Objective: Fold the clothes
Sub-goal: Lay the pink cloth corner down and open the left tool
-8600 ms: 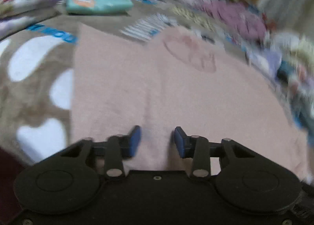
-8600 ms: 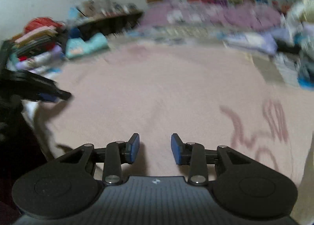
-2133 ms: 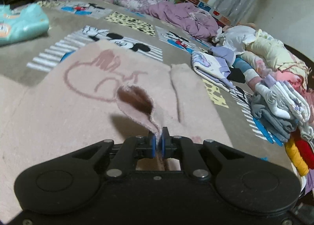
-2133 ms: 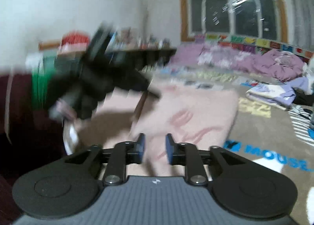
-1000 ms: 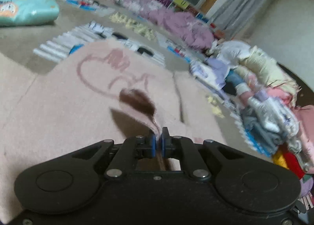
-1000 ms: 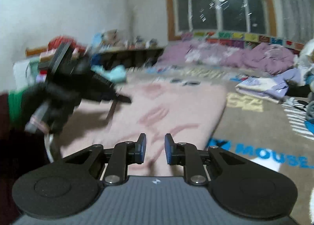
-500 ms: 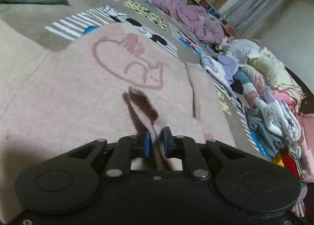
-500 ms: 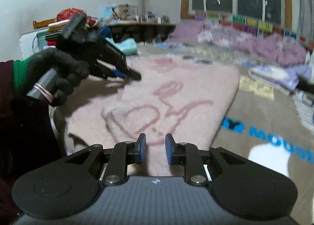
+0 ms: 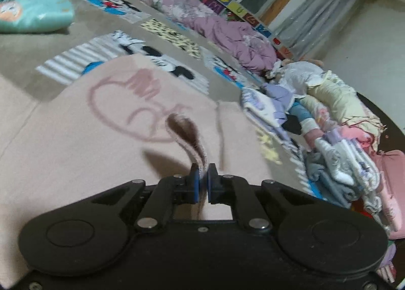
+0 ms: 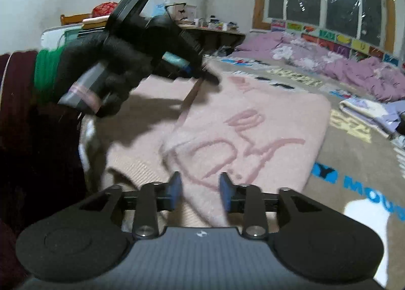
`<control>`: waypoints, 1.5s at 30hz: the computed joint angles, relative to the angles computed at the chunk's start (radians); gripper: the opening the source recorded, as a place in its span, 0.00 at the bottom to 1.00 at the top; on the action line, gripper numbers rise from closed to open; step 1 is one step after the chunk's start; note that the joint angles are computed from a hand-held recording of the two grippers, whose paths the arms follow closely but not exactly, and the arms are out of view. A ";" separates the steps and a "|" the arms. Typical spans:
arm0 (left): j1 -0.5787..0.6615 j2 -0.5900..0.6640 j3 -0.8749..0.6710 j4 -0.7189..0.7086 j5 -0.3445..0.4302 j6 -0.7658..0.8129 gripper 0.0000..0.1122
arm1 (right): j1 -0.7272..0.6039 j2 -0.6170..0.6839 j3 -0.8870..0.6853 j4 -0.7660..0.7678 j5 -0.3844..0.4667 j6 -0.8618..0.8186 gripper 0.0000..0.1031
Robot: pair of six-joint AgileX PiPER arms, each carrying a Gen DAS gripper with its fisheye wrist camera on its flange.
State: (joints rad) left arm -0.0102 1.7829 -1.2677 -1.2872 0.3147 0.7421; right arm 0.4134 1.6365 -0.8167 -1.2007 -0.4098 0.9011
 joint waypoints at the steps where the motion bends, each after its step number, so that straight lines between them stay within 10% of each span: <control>1: -0.008 0.006 -0.029 0.060 0.009 -0.062 0.03 | -0.001 -0.003 0.001 -0.027 -0.004 0.020 0.39; 19: -0.250 0.371 -0.690 1.132 0.257 -1.047 0.03 | -0.091 -0.057 0.044 -0.198 -0.093 0.226 0.36; 31: -0.298 0.484 -0.855 1.209 0.338 -1.084 0.06 | -0.130 -0.048 0.041 -0.244 -0.145 0.252 0.37; 40: -0.187 0.376 -0.669 0.697 0.213 -0.574 0.17 | -0.243 -0.105 0.079 -0.274 -0.252 0.290 0.35; 45: -0.205 0.334 -0.624 0.956 0.219 -0.573 0.17 | -0.249 -0.123 0.104 -0.140 -0.274 0.178 0.35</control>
